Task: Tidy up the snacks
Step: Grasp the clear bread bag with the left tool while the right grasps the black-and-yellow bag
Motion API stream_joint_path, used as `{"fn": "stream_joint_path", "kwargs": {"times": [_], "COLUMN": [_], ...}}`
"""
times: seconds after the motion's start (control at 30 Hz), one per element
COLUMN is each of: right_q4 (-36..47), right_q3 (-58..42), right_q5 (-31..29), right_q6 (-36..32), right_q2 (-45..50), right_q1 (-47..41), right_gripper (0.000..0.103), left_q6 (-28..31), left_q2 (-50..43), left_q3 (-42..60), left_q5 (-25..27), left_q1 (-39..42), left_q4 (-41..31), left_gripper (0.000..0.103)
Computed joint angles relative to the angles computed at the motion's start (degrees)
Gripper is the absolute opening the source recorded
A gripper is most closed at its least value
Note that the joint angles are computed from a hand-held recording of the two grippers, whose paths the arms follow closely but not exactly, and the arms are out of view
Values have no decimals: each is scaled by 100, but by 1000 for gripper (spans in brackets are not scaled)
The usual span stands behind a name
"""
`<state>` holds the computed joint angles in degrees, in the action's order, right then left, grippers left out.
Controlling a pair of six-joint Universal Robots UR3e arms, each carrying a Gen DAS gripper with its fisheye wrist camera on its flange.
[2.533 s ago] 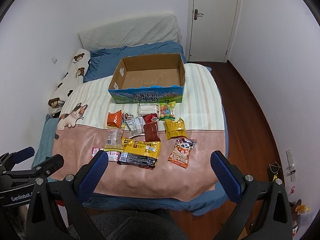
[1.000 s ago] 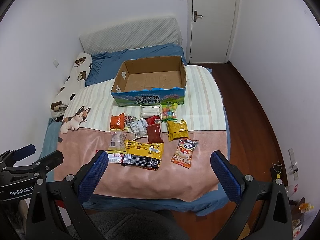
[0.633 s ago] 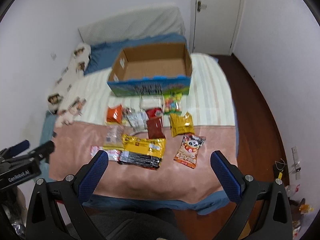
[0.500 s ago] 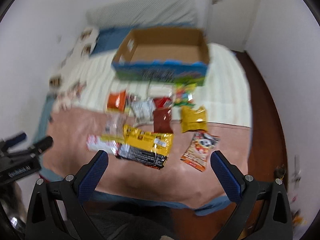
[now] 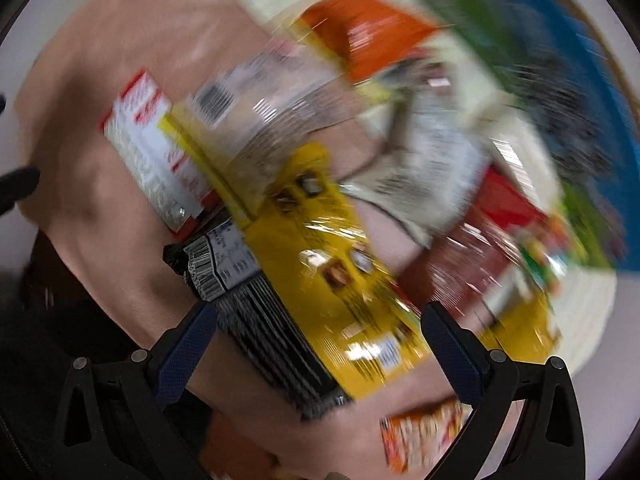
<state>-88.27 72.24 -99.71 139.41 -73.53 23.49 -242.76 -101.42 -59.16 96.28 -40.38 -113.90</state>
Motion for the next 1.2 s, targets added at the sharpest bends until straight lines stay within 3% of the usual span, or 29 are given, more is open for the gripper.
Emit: {"fn": "stream_joint_path", "kwargs": {"times": [0.2,0.37,0.5,0.67,0.9,1.03,1.2], "right_q4": [312,-57,2,349,-52,-531,-689], "right_q3": [-512,-246,-63,265,1812,2172,2148], "right_q5": [-138,-134,234,1141,2335,2329,2156], "right_q6": [2,410,1428,2996,4622,5204,5409], "right_q2": [865,850,612,90,-1572,-2029,-1709], "right_q1": [281,375,107,-757,-2195,-2437,-2553], "right_gripper": [103,100,96,96,96,96,97], "left_q6": [185,410,671,932,1478,1882,2219], "left_q2": [400,573,557,264,-302,-650,-1339], "left_q3": [-1000,-1468,-1468,-958,332,1117,1953], "left_q5": [-263,-295,-292,-190,100,-35,-891], "left_q1": [245,380,469,428,497,791,1474], "left_q4": [640,1002,1108,1004,737,655,734], "left_gripper": [103,103,103,103,103,103,103]}}
